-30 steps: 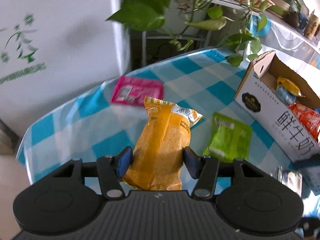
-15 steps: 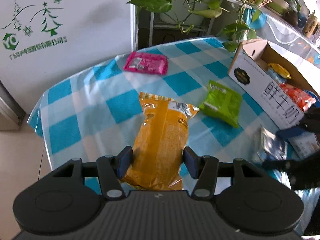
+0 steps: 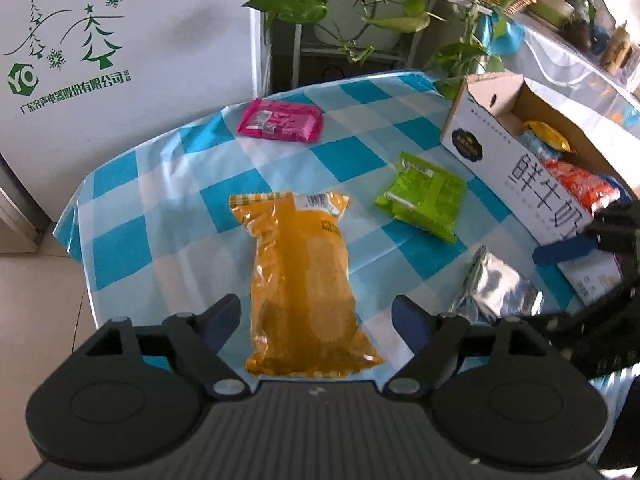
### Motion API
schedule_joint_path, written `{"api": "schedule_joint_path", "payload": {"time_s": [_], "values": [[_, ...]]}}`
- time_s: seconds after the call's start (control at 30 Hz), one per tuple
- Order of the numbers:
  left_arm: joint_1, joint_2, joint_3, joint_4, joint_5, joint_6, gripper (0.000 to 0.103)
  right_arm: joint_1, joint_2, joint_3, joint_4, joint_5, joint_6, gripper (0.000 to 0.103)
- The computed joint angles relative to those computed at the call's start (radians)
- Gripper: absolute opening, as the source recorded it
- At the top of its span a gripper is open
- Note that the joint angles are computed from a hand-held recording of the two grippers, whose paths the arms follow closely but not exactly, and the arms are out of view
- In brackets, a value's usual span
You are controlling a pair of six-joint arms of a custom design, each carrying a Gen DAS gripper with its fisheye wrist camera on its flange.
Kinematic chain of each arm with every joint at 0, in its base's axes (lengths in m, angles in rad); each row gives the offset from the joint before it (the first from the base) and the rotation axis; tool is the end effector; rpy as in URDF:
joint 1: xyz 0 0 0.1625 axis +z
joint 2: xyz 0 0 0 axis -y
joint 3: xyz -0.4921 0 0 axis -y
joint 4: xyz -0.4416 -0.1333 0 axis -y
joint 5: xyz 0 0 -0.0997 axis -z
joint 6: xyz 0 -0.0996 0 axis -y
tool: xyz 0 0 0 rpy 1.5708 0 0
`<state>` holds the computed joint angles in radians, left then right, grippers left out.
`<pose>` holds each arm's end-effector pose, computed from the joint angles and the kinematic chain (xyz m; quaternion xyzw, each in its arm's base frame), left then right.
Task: Organize snacks
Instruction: 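Close the left tool on the yellow bag while the right tool closes on the silver bag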
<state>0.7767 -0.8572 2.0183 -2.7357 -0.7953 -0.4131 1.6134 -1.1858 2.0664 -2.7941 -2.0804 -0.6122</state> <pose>-0.2842 -0.5639 0.0587 0.1746 0.9091 -0.2161 0.3103 0.1097 -0.5849 0.2297 0.2659 -0.9167 0.0886 0.2847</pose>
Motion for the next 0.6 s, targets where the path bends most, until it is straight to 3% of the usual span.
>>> {"api": "schedule_joint_path", "payload": {"time_s": [0.4,0.53,0.6], "values": [[0.03,0.054,-0.083,0.145,0.011,-0.08,0.09,0.015,0.053,0.018,-0.061,-0.107,-0.015,0.092],[0.032,0.074,-0.098,0.182,0.02,-0.068,0.103,0.016,0.071,0.021,-0.089,-0.129,-0.009,0.099],[0.034,0.074,-0.093,0.17,0.016,-0.077,0.103,0.014,0.072,0.019,-0.085,-0.127,0.003,0.1]]}}
